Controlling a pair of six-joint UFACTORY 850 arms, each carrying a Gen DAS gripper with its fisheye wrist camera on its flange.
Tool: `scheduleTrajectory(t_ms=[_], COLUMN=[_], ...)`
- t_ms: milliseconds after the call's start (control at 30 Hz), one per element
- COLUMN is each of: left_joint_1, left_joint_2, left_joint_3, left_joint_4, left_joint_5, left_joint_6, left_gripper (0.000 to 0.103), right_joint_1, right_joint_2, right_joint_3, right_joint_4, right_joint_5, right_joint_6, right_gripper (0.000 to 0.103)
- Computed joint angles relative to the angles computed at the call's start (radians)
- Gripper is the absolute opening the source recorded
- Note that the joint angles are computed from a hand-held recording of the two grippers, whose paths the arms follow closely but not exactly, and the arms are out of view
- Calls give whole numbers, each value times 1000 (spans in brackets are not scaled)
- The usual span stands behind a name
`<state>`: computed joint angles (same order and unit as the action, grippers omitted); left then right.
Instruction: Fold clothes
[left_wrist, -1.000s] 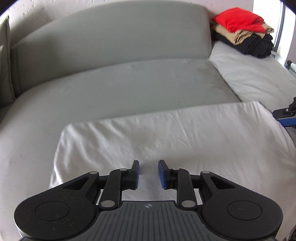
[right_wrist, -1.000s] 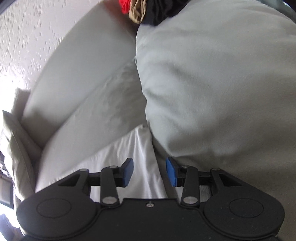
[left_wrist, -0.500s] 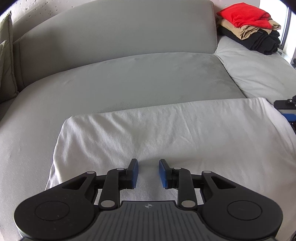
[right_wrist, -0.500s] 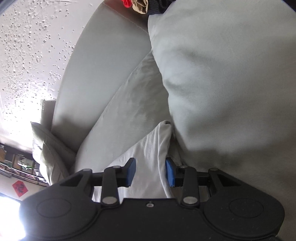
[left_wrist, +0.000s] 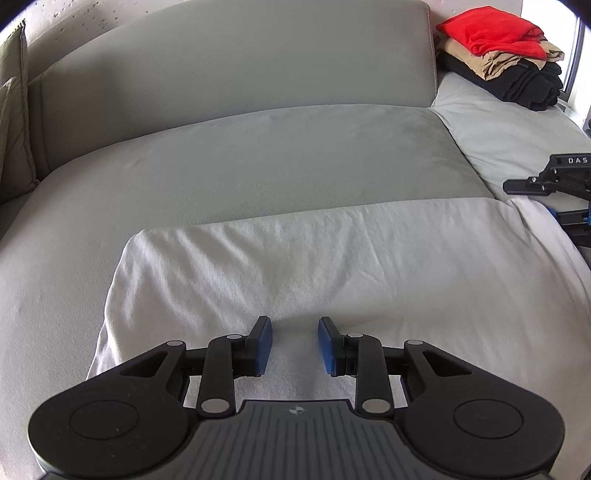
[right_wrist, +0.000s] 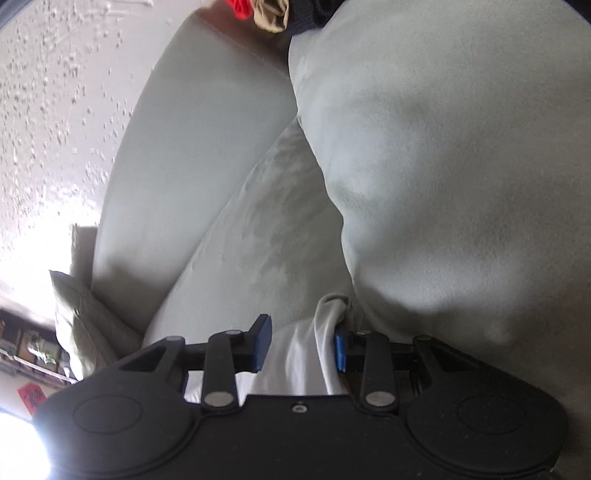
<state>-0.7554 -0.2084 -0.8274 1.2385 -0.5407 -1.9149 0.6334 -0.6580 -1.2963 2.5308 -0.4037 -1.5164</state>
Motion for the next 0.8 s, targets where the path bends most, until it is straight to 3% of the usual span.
scheduleTrajectory(t_ms=[167, 367, 500, 700, 800], left_joint_1=[2, 4, 3, 2, 2], left_joint_2=[1, 6, 5, 6, 7], left_joint_3=[1, 6, 5, 4, 4], left_joint_4=[-1, 0, -5, -11, -13], left_joint_5=[1, 3, -2, -5, -6], left_joint_6=[-5, -9, -4, 0, 2], left_gripper=[30, 32, 32, 32, 32], right_joint_1=[-3, 2, -3, 15, 25], right_joint_2=[32, 73, 86, 116, 118], right_joint_3=[68, 131, 136, 126, 99], right_joint_4=[204, 458, 495, 542, 585], right_joint_5=[-97, -133, -130, -48, 67], right_joint_6=[-117, -234, -256, -441, -536], right_gripper=[26, 23, 23, 24, 25])
